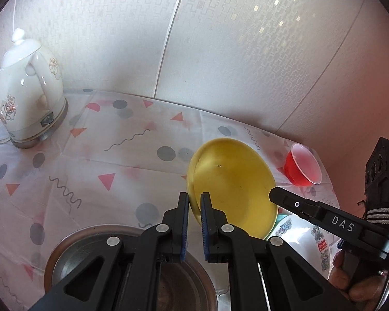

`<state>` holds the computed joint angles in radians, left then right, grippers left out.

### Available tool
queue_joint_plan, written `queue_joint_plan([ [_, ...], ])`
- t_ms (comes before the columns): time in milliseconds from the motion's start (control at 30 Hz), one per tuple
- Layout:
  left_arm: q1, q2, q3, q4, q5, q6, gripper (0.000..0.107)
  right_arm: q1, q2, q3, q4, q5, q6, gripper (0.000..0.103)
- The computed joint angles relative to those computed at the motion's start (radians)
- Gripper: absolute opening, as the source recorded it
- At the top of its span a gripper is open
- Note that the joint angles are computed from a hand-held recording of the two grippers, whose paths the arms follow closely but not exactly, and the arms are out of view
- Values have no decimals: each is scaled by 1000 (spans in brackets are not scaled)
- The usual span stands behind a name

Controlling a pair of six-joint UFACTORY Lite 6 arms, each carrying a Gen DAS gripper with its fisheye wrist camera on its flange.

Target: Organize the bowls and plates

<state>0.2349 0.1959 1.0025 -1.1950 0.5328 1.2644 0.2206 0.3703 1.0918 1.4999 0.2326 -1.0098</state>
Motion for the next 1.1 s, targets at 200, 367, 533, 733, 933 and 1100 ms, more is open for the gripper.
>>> queue_joint_plan([
  [200, 87, -122, -94, -21, 67, 56, 9, 37, -84, -74, 111, 4, -105, 13],
  [367, 192, -198, -156, -18, 137, 104, 9, 82, -128, -112, 152, 13, -142, 13],
  [533, 307, -235, -208, -7, 193, 155, 9, 148, -143, -128, 167, 4, -152, 13],
  [733, 455, -268, -278, 17, 256, 233, 9, 226, -134, -136, 194, -2, -178, 13],
  [933, 567, -247, -323, 41, 267, 309, 9, 307, -94, -122, 151, -23, -143, 13],
  [1100, 599, -221, -350, 48, 241, 345, 9, 342, -57, -126, 164, -30, -159, 13],
])
